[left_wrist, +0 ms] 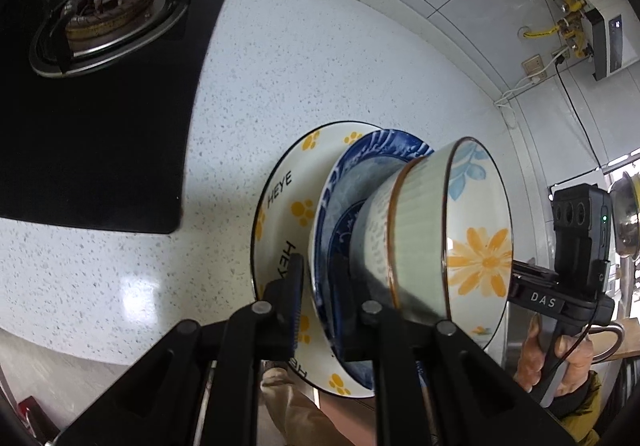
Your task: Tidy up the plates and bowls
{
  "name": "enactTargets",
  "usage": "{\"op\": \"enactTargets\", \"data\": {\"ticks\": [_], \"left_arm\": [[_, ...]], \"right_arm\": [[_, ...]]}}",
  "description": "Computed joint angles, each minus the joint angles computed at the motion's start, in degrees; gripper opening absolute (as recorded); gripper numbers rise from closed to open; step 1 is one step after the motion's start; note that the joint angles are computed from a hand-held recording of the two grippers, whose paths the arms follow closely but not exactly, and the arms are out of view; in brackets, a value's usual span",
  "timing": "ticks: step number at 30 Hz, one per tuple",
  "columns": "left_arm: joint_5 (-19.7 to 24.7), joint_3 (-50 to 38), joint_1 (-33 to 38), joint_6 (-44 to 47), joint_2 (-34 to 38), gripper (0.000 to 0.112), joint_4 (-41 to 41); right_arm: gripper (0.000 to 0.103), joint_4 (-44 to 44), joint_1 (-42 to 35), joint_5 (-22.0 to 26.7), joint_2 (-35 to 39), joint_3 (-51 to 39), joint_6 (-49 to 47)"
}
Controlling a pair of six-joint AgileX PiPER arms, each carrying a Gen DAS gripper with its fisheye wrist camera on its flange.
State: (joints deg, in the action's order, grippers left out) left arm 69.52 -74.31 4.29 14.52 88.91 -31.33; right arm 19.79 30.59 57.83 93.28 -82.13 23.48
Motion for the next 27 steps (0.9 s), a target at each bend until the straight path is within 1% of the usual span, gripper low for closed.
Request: {"op": "enactTargets", "data": {"ticks": [3,5,8,9,10,12,14,15,16,19,20,22,23,25,27], "left_arm": [[-0.58,0.8,0.02,0.96,-1.23,0.013,0.68],[-1.57,1.85,0.13,1.78,-2.67,0.013,1.53],[-2.45,3.22,0.37,3.14,-4.81,0.013,1.2],[-2.92,3.73,0.4,3.81,-5.79,0.013,1.16],[-3.26,4.14,0.49,4.3,-6.66,0.015,1.34],[-3.63,4.94,1.03,5.42,-8.58,0.024,0.96],[-3.55,5.23,1.95,6.35,-10.35,0.026,-0.17],[-3.53,5.67,2.79,7.63,-11.47,0.029,-1.15],[-3.84,6.21,3.46,8.68,-12.81,0.034,-1.64],[-4.9,7.5,4.93,10.58,-16.26,0.041,-2.06],[-4.7,7.25,5.36,11.02,-16.66,0.043,-2.23],[-3.86,8.04,6.94,13.29,-18.46,0.054,-3.7],[-3.36,8.35,7.7,14.83,-19.27,0.056,-4.68],[-2.08,9.06,9.07,17.98,-21.42,0.065,-6.36],[-1.43,10.15,9.94,20.73,-24.35,0.068,-7.7]], "right_arm": [[0.013,-2.94,1.58,-0.77,-0.46,0.06,3.03],[0.016,-4.66,2.48,-1.58,-1.51,0.79,4.7],[0.024,-10.59,4.92,-2.13,-3.52,1.58,10.06],[0.029,-12.27,5.73,-2.29,-4.23,1.84,11.66],[0.031,-14.21,6.68,-2.25,-4.73,1.82,13.63],[0.034,-18.1,8.52,-1.79,-5.85,1.79,17.08],[0.039,-23.12,11.03,-0.84,-7.17,1.61,21.37],[0.045,-25.59,12.33,-0.65,-7.92,1.77,23.67],[0.049,-27.76,13.49,-0.3,-8.44,1.74,25.58],[0.051,-33.9,17.25,1.66,-9.51,1.37,30.7],[0.053,-35.96,18.62,2.52,-9.91,1.37,32.59],[0.06,-40.31,21.77,5.0,-10.39,0.95,36.75],[0.062,-43.06,23.72,6.57,-10.68,0.81,39.25],[0.066,-47.64,27.29,9.16,-11.39,0.74,43.55],[0.068,-51.54,30.55,11.64,-11.9,0.59,47.18]]}}
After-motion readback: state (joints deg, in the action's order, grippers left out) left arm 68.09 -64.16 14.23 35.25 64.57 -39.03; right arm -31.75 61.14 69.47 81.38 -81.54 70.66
